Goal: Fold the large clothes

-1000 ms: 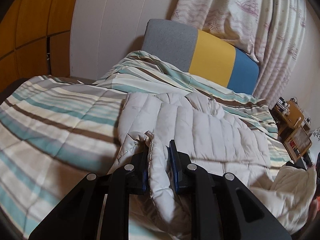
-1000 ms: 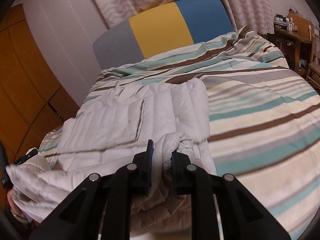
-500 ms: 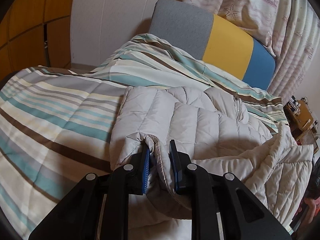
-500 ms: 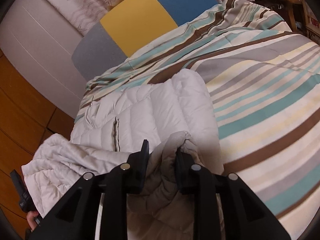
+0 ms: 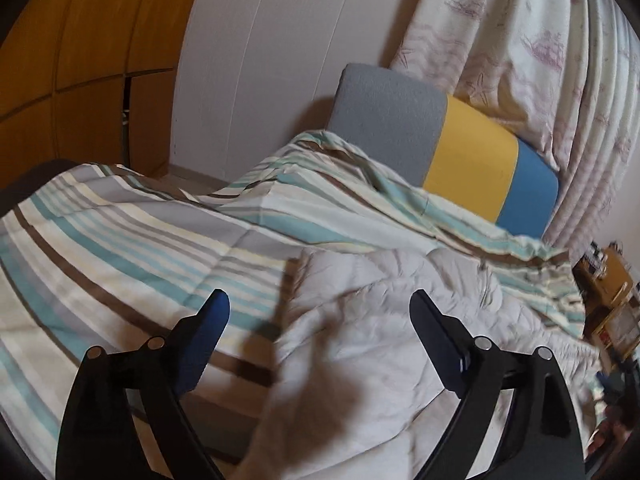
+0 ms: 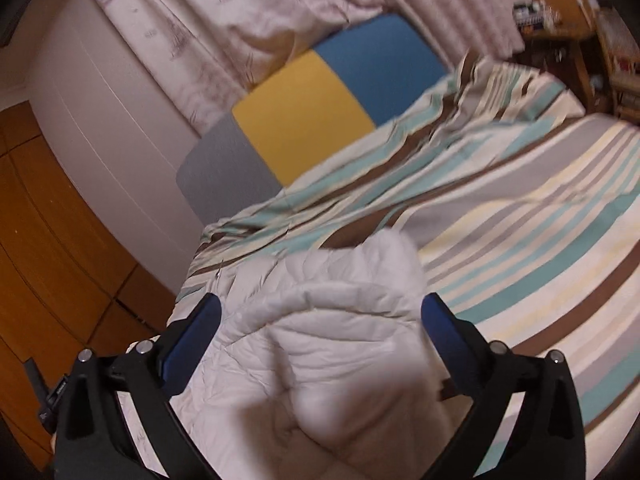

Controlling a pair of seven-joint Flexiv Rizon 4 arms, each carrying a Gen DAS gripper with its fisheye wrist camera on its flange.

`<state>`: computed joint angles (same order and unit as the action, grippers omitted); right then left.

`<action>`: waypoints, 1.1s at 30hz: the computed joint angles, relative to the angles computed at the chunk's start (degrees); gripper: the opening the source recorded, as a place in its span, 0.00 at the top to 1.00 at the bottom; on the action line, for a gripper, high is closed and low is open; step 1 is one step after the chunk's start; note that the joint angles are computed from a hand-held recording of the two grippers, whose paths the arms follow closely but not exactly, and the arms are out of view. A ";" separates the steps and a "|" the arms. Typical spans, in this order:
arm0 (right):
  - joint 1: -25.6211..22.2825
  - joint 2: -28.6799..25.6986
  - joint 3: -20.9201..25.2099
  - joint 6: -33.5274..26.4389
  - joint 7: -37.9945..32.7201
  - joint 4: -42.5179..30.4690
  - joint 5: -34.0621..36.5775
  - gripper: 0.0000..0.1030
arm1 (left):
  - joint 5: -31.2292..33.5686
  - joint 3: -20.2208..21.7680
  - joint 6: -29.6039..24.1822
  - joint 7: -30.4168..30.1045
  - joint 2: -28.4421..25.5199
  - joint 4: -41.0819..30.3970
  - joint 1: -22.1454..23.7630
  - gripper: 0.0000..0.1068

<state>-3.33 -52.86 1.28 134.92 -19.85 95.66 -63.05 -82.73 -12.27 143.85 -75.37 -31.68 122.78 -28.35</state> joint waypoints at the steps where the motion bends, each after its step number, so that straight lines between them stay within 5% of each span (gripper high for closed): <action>1: -0.14 0.48 -0.26 0.13 -0.51 0.89 -0.05 0.02 | -0.86 -0.33 -0.37 0.77 0.24 0.63 -0.16 0.15; 3: -1.23 1.17 -0.70 -0.16 0.18 2.56 -2.04 0.02 | -0.36 -0.61 -1.42 -0.62 0.41 2.91 -0.52 0.15; 6: -4.40 -0.65 -2.10 1.59 11.42 0.87 -14.38 0.02 | 5.97 0.21 -4.72 -9.81 0.45 8.08 -0.59 0.15; 9: -3.88 -4.38 -6.19 8.14 23.24 -4.57 -25.44 0.02 | 21.30 1.71 -8.32 -24.88 -0.08 13.09 2.13 0.17; 12: -0.73 -3.68 -9.71 7.86 24.18 -3.47 -27.52 0.13 | 28.68 2.46 -11.40 -29.65 -0.81 13.68 3.43 0.42; 14: 0.98 -2.41 -11.60 7.16 22.91 -1.92 -27.47 0.38 | 23.37 4.25 -14.37 -24.76 -0.67 11.97 -0.51 0.50; 17: 2.21 -2.58 -14.38 10.42 24.67 -2.46 -28.56 0.56 | 19.72 6.40 -16.87 -20.15 0.06 11.20 -4.35 0.62; 24: 2.38 0.92 -17.31 13.84 20.21 3.55 -28.98 0.62 | 24.67 7.07 -17.77 -24.99 3.31 15.60 -6.59 0.69; 33: -2.81 5.47 -17.74 16.73 11.79 13.74 -33.47 0.62 | 16.79 3.86 -14.83 -25.64 5.34 19.56 -15.88 0.69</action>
